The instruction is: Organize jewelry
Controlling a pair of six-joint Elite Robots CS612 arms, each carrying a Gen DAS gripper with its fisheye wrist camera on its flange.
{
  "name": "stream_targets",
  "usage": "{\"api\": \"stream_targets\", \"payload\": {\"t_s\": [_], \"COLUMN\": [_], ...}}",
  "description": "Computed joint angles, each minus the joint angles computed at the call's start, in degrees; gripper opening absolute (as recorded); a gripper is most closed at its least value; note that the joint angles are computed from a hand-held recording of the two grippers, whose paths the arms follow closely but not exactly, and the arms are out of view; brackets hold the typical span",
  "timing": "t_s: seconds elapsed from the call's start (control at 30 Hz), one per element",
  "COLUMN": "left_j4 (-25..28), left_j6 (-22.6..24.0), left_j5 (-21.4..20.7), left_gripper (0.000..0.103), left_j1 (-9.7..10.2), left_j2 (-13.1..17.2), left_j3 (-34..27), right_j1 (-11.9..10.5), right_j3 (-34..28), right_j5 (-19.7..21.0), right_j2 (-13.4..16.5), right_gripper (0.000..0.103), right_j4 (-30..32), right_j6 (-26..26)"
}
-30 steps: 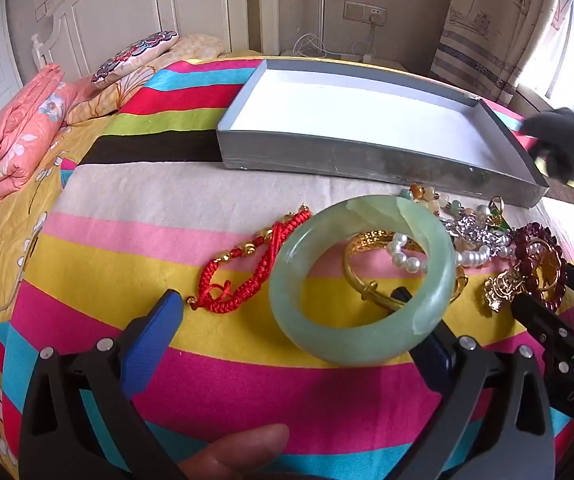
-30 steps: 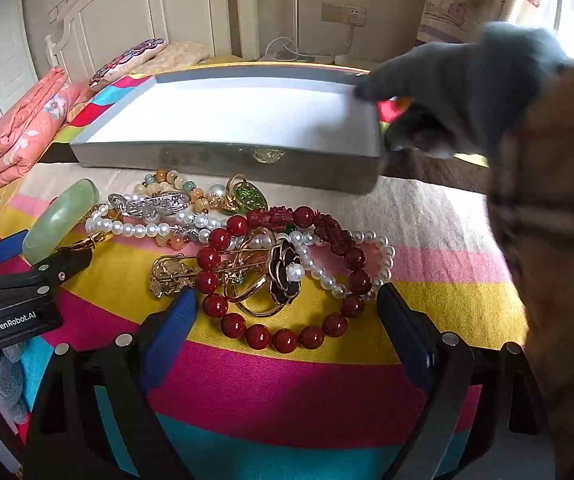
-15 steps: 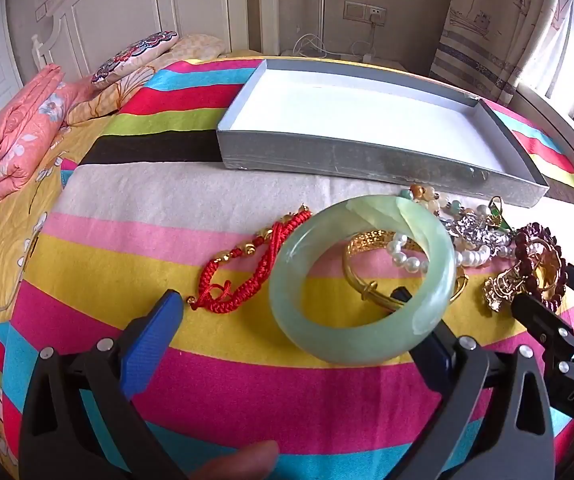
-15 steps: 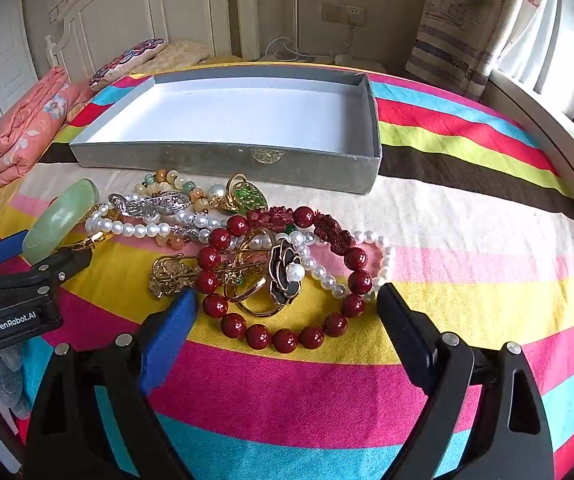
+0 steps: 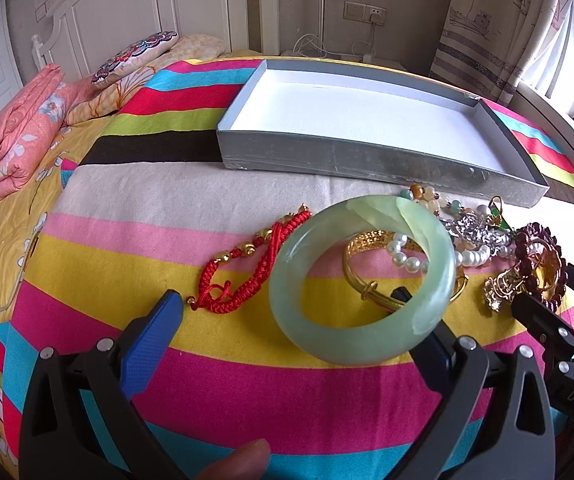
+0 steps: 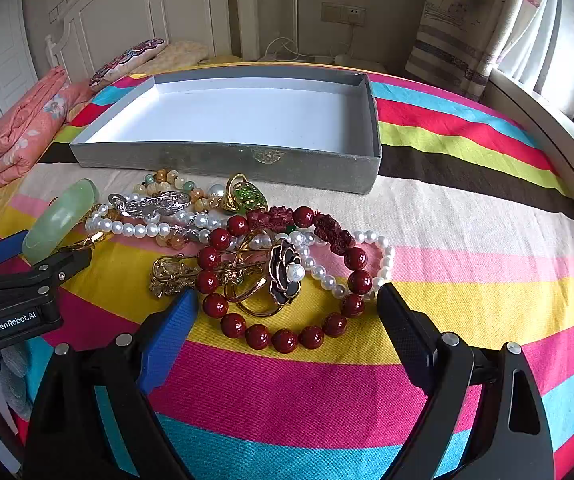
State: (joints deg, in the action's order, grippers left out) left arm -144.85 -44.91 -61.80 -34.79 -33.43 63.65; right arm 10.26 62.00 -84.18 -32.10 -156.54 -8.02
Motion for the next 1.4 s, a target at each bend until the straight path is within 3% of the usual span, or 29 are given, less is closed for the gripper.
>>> {"api": "stream_targets", "payload": {"t_s": [1.4], "left_j4": [0.17], "left_j6": [-0.02], "left_j5": [-0.11], "left_gripper": [0.101], "left_j1": [0.03], "left_j2": [-0.16], "left_j3": [0.15], "right_j1": [-0.14], "right_j3": [0.16], "right_j5": [0.67], "right_j2": [-0.15], "right_gripper": [0.087], "right_j4": [0.11], "right_j6": [-0.93]}}
